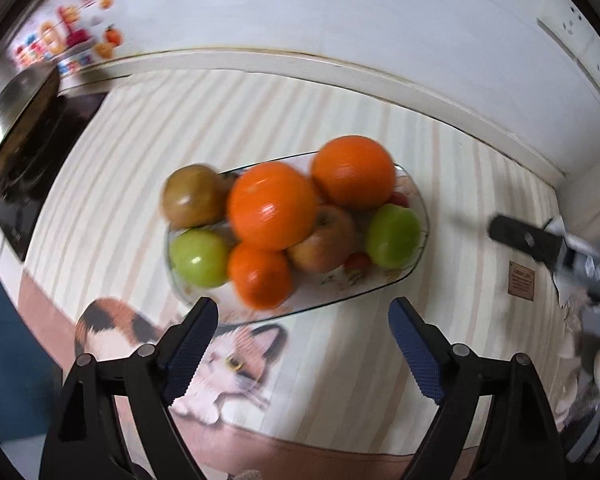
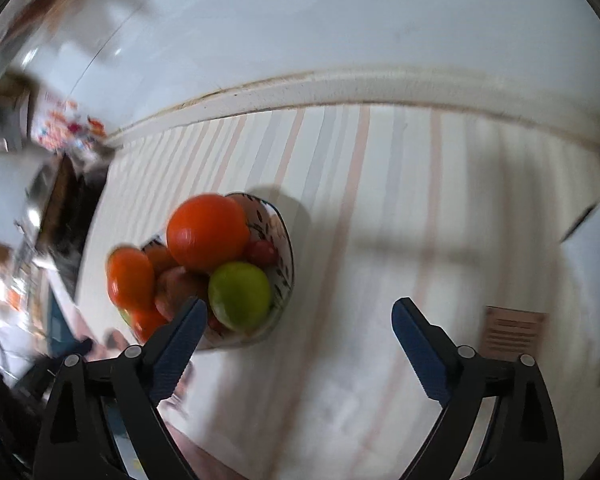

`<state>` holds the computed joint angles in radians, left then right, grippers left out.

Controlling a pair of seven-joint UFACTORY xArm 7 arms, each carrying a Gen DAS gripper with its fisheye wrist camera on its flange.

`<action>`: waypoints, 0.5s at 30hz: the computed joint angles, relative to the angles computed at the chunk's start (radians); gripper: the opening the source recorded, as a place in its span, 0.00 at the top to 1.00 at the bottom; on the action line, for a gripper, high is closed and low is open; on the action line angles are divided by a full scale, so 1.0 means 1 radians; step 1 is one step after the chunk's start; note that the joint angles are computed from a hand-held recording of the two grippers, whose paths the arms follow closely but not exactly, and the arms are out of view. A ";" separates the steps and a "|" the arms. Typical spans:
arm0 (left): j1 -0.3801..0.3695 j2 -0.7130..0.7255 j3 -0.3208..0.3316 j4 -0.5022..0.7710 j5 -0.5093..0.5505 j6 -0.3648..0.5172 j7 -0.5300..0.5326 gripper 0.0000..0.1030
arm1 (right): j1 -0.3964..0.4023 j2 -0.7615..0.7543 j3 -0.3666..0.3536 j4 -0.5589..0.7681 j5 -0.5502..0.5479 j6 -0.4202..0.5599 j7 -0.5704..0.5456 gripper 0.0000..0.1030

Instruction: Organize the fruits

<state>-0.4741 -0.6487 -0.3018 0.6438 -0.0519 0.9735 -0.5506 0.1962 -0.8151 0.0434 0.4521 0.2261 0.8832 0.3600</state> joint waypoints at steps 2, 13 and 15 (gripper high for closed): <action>0.005 -0.033 -0.003 -0.009 0.006 0.026 -0.019 0.15 | 0.000 -0.061 0.045 0.001 -0.034 0.047 0.025 0.06; -0.003 -0.270 -0.043 -0.032 0.032 0.168 -0.081 0.15 | 0.063 -0.265 0.184 0.095 -0.119 0.240 0.172 0.04; -0.005 -0.322 -0.045 -0.025 0.034 0.197 -0.078 0.15 | 0.073 -0.289 0.206 0.131 -0.125 0.277 0.200 0.04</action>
